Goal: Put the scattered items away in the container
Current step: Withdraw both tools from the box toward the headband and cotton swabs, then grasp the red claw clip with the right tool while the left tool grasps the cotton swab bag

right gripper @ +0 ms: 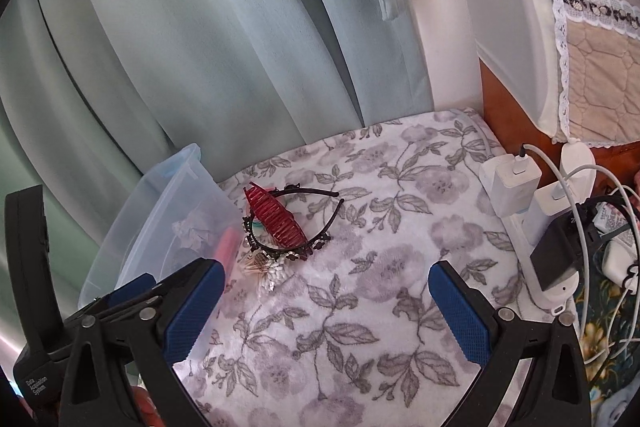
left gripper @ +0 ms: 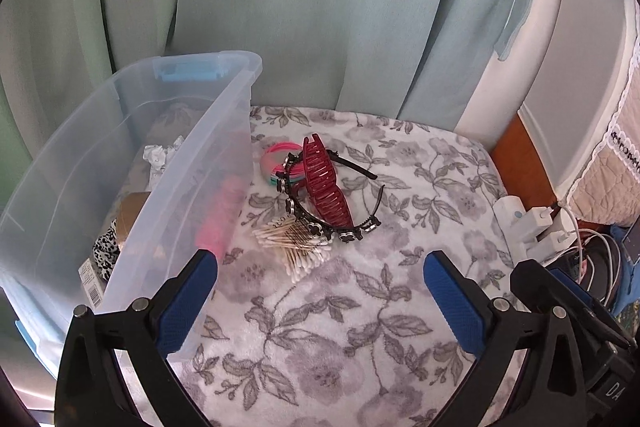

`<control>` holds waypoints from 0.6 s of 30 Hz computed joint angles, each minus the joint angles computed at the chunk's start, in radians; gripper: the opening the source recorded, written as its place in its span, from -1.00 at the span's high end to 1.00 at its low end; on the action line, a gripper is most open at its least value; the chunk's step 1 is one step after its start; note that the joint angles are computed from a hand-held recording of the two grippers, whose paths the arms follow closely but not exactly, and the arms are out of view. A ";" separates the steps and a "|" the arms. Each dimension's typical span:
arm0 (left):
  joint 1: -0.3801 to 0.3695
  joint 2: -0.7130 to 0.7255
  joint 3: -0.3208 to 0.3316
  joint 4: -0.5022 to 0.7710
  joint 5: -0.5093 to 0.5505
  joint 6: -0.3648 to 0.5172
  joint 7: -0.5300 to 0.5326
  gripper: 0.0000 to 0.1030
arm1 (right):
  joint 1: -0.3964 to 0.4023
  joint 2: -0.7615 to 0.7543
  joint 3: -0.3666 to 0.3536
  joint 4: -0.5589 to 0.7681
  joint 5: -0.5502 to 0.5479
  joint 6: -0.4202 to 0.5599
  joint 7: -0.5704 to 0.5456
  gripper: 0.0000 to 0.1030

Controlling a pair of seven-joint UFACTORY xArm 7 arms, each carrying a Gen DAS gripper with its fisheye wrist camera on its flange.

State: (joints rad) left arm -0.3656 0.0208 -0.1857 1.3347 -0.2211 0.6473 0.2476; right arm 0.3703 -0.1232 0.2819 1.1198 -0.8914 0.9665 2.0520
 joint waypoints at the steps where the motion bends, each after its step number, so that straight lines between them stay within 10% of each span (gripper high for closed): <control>1: -0.002 0.003 -0.001 0.000 0.015 -0.007 -0.007 -0.99 | -0.002 -0.001 -0.002 -0.006 0.000 -0.006 0.003 -1.00; 18: -0.023 0.063 -0.006 -0.013 0.132 0.028 -0.122 -0.99 | -0.061 -0.021 -0.035 -0.125 0.138 -0.187 -0.109 -1.00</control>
State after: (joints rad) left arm -0.3889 0.0842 -0.1921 1.3215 -0.0894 0.6757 0.1254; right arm 0.3098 -0.1442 0.2467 0.9944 -0.7537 0.7792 1.9428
